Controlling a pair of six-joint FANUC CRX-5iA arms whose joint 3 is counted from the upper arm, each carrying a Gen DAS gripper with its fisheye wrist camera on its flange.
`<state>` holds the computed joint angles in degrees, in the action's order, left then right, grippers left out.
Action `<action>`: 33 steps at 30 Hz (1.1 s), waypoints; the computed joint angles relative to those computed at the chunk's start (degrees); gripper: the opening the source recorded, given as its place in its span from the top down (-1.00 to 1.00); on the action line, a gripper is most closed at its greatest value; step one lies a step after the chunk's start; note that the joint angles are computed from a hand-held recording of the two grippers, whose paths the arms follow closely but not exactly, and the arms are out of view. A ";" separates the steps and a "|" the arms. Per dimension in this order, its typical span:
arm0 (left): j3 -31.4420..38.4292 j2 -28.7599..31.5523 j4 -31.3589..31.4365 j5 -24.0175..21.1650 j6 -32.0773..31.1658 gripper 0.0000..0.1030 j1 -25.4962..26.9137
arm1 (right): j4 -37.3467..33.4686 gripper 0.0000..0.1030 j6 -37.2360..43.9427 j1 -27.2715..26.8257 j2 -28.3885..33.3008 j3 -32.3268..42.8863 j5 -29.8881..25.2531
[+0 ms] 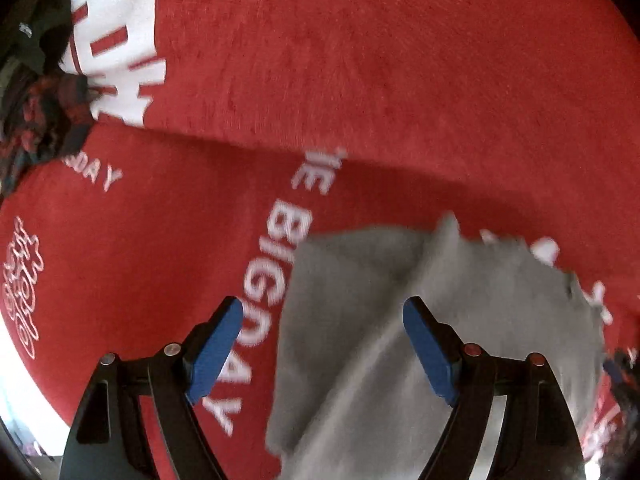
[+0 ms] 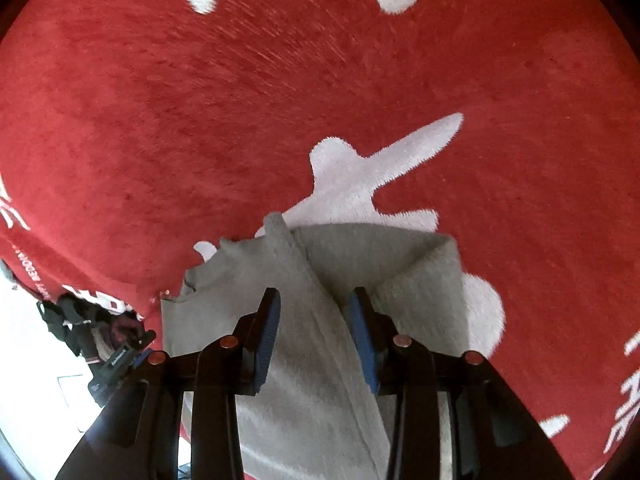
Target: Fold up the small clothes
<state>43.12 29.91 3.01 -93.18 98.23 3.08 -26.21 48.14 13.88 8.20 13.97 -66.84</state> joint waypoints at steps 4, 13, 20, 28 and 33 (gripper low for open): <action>-9.83 -5.90 7.05 0.32 -2.20 -0.62 2.87 | -3.02 0.19 -0.53 0.04 -4.24 -3.10 2.42; -27.40 -15.62 14.02 -0.85 -8.89 -0.62 6.42 | -12.92 0.18 -2.30 8.79 -11.50 -11.10 5.20; -32.70 -16.28 19.15 -0.63 -15.99 -0.26 7.43 | -12.81 0.18 -19.55 23.49 -15.04 -21.25 20.50; -32.83 -15.42 22.29 -1.37 -22.98 0.83 10.56 | 16.97 0.60 -57.46 36.62 -15.23 -30.86 41.93; -31.99 -16.74 19.19 -1.34 -28.34 0.83 8.62 | 12.93 0.86 -37.41 32.53 -12.39 -20.11 29.16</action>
<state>11.12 13.17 22.20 -94.52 69.88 11.70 -13.28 10.73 46.40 -4.20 -6.13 -37.69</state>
